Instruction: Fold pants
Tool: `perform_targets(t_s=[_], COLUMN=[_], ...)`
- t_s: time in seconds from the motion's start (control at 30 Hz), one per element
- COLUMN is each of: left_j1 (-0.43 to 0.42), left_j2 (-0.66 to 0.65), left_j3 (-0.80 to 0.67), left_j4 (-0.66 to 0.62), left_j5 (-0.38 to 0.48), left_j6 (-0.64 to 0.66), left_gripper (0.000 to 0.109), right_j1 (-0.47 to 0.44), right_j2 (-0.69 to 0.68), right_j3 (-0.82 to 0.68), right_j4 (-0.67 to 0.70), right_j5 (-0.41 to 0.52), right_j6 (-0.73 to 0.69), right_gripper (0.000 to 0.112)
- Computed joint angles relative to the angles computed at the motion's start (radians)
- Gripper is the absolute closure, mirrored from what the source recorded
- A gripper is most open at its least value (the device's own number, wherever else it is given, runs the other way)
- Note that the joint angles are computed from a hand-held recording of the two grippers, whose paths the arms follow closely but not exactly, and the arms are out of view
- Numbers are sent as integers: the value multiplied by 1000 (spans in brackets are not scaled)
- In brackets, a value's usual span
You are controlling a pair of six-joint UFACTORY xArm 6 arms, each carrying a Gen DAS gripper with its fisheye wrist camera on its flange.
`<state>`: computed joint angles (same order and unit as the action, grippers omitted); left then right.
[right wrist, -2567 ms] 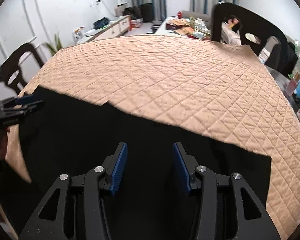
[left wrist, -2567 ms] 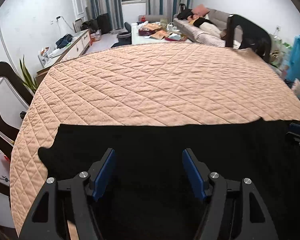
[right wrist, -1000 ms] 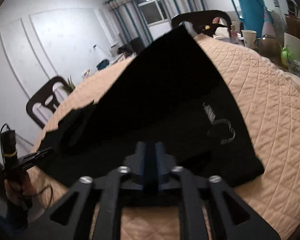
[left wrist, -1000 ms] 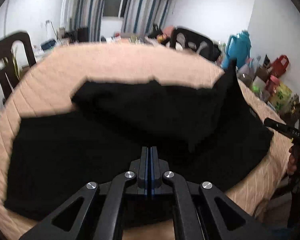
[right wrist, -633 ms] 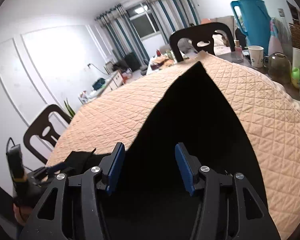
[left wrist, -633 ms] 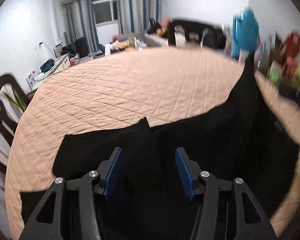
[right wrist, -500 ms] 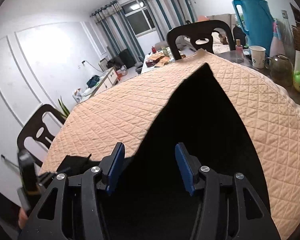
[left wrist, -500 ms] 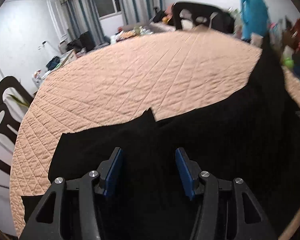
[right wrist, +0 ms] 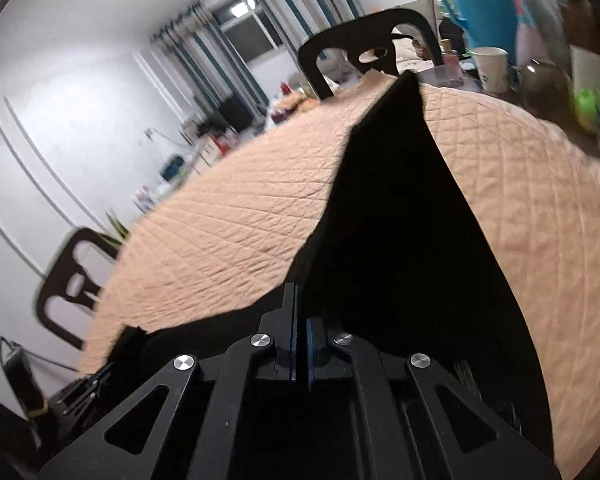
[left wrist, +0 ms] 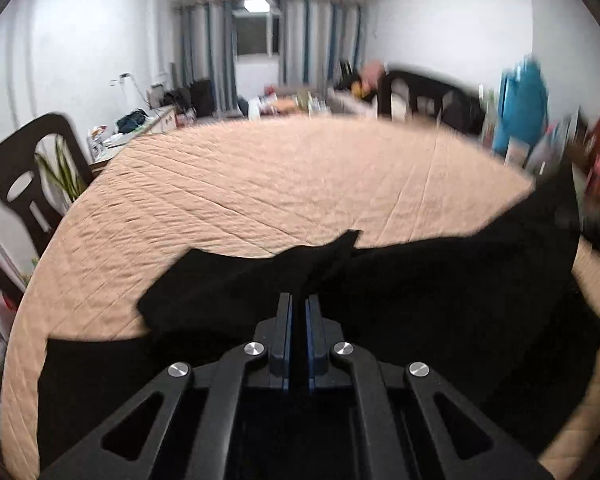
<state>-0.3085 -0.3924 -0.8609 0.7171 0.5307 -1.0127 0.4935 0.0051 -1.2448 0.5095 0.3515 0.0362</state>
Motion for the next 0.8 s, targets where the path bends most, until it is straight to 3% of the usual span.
perform_targets(t_s=[0.13,0.2,0.27,0.33,0.4,0.47,0.53,0.6,0.8], left_j1=[41,60,89,122,151,168,176,179,163], left_j2=[-284,-403,-484,-530,-546,-548,-518,-490,-380], left_j3=[237,335,416,487,535,557,537,511,402], left_j4=[59,63,-12,-134,-244,-280,-278,-270,-349], left_j5=[-92,-91,-97,-125,-177,-232,-244,-232,-128], left_j6=[-202,-275,-257,-186,-114,-95,-91,-81,114], left_gripper=[102,102,101,101,97,94,75,63,61], right_j1=[26,35,26,-12,-32,-28,-20,-17,-46], right_j2=[-234,-308,-361,-356,-349,-357,-361,-364,-356], right_j3=[271,367,451,469,473,477,480,481,475], right_j4=[248,287,302,410,565,602,555,541,480], right_j5=[-84,-120,-121,-46,-23,-51,-99,-110,-131], right_j6=[-195,-203,-197,-269,-387,-408,-380,-369,-273], right_gripper=[110,110,110,109,109,102,94,85,82])
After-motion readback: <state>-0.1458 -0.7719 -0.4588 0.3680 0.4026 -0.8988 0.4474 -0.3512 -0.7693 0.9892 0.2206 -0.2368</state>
